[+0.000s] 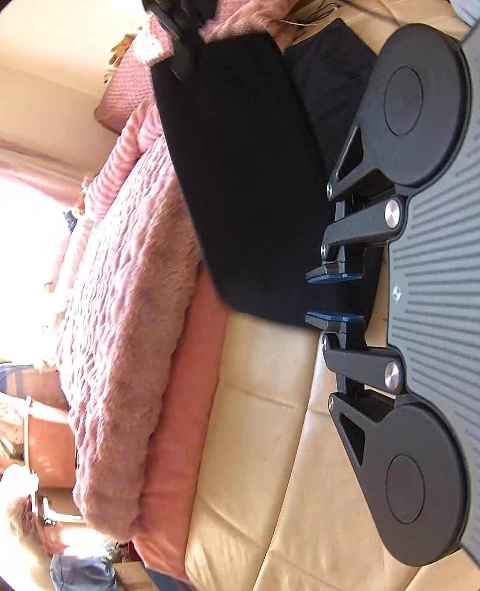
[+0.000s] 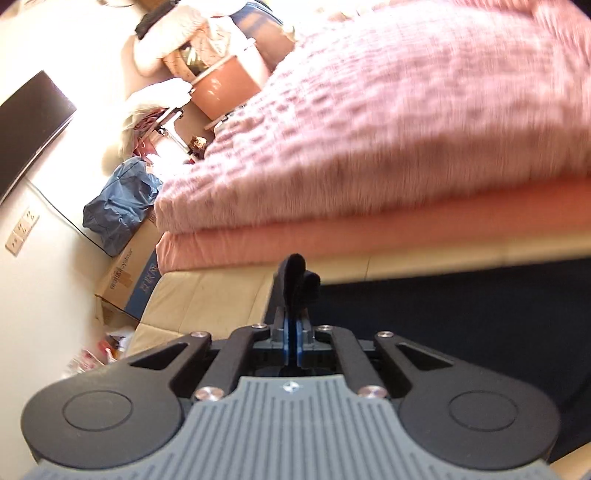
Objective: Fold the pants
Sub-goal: 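Lift the pants edge with the right gripper and fold it over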
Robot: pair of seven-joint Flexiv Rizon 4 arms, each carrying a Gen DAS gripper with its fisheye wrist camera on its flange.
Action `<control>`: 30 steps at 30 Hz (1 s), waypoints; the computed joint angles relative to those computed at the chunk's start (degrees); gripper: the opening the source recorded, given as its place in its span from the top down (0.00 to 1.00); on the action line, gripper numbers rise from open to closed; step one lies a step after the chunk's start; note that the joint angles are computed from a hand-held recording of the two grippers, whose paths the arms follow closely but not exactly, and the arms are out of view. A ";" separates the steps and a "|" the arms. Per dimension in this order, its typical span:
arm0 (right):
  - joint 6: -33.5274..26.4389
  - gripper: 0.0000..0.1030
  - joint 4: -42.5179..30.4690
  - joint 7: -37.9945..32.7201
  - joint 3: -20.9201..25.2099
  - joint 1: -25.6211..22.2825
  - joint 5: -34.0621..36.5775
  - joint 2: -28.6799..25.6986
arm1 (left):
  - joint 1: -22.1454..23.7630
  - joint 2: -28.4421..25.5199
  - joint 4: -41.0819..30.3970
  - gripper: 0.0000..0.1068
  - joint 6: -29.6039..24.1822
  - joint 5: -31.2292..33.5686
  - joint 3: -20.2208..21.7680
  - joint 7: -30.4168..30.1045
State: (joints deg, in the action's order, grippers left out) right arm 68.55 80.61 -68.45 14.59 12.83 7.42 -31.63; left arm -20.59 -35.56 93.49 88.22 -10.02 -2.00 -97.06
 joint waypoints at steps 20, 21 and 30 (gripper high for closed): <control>-7.49 1.00 12.42 1.08 -12.32 -12.86 -5.76 10.82 | -4.66 -9.38 -18.97 0.84 -13.75 4.84 1.89 1.74; -6.89 1.00 12.99 1.93 -12.81 -13.20 -6.12 9.34 | -5.01 -10.51 -20.87 0.84 -15.26 5.18 1.94 1.98; 4.63 1.00 15.58 11.41 -17.59 -13.85 -14.20 -3.72 | -7.11 -19.38 -35.51 0.84 -25.71 7.55 1.29 4.67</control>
State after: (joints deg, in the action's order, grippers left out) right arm 73.19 96.20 -57.04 -3.00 -1.02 -6.79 -35.34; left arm -27.69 -54.94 57.97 62.51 -2.48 -0.71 -92.39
